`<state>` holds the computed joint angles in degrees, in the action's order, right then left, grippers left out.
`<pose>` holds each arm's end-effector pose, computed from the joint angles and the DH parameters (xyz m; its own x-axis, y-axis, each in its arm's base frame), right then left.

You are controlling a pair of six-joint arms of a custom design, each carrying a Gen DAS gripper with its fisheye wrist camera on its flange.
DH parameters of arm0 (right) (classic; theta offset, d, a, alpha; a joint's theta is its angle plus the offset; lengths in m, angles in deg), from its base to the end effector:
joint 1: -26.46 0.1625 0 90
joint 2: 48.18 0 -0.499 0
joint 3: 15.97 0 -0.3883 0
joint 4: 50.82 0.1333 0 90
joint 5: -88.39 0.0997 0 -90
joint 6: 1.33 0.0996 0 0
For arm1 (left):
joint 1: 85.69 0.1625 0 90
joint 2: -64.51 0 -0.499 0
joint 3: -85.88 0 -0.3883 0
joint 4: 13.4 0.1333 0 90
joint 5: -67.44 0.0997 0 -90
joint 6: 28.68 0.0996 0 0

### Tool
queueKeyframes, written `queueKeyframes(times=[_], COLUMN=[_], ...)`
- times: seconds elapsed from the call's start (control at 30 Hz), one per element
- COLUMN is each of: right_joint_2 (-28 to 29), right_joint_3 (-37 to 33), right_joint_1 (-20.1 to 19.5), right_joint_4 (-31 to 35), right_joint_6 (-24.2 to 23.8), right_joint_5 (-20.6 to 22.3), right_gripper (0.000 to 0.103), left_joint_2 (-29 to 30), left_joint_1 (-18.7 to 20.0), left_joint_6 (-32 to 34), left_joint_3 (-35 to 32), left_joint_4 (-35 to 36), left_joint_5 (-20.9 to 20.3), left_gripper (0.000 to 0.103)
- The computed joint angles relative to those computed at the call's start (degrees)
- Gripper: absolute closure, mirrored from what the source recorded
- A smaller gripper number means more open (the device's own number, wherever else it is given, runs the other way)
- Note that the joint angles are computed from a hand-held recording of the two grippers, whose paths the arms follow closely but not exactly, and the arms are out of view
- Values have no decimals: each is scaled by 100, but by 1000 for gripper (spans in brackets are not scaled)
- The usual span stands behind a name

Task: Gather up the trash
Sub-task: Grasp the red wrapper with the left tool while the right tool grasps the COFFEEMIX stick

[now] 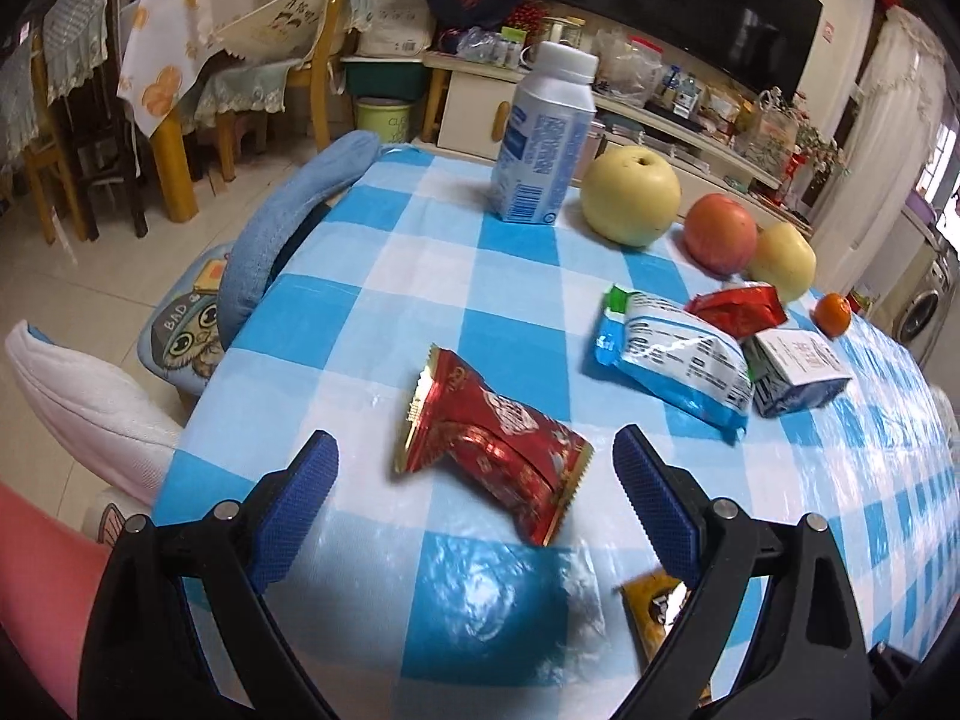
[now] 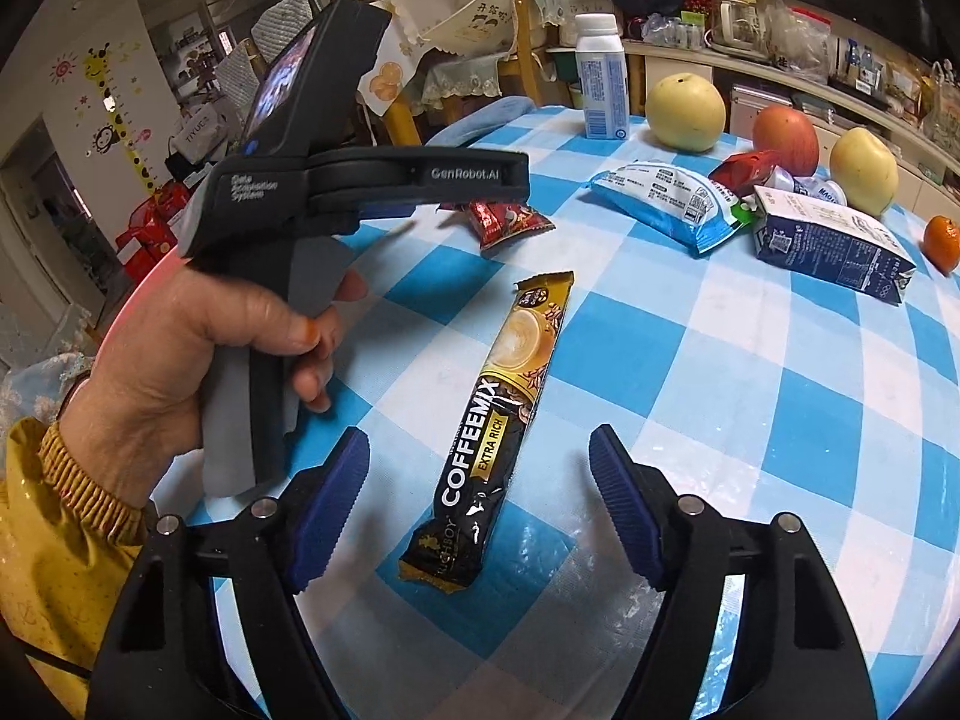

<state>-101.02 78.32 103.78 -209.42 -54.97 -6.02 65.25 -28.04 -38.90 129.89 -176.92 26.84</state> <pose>-0.0369 -0.7364 0.2603 -0.7294 -0.5491 0.4080 -0.6613 0.7185 -0.2154 -0.3015 -0.8665 -0.1261 -0.8167 -0.0925 -0.5696 0.3294 0.7358 -0.5917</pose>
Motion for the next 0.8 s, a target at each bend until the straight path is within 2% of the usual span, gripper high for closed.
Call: queueKeyframes(times=[0.3, 0.47, 0.7, 0.8], right_joint_2=[58, 80, 144, 170], right_joint_3=[-35, -17, -47, -56], right_joint_1=[19, 32, 32, 35], right_joint_4=[-8, -87, -143, -129], right_joint_6=[-65, -158, -168, -180], right_joint_5=[-52, -66, -116, -178], right_gripper=[28, 28, 42, 50], left_joint_2=[134, 214, 312, 311], left_joint_1=[68, 61, 23, 25], left_joint_6=[-234, -258, -140, -116], left_joint_3=[-389, -546, -689, -672], left_joint_4=[393, 564, 636, 567], left_joint_5=[-119, -29, 199, 154], left_gripper=[10, 19, 33, 39])
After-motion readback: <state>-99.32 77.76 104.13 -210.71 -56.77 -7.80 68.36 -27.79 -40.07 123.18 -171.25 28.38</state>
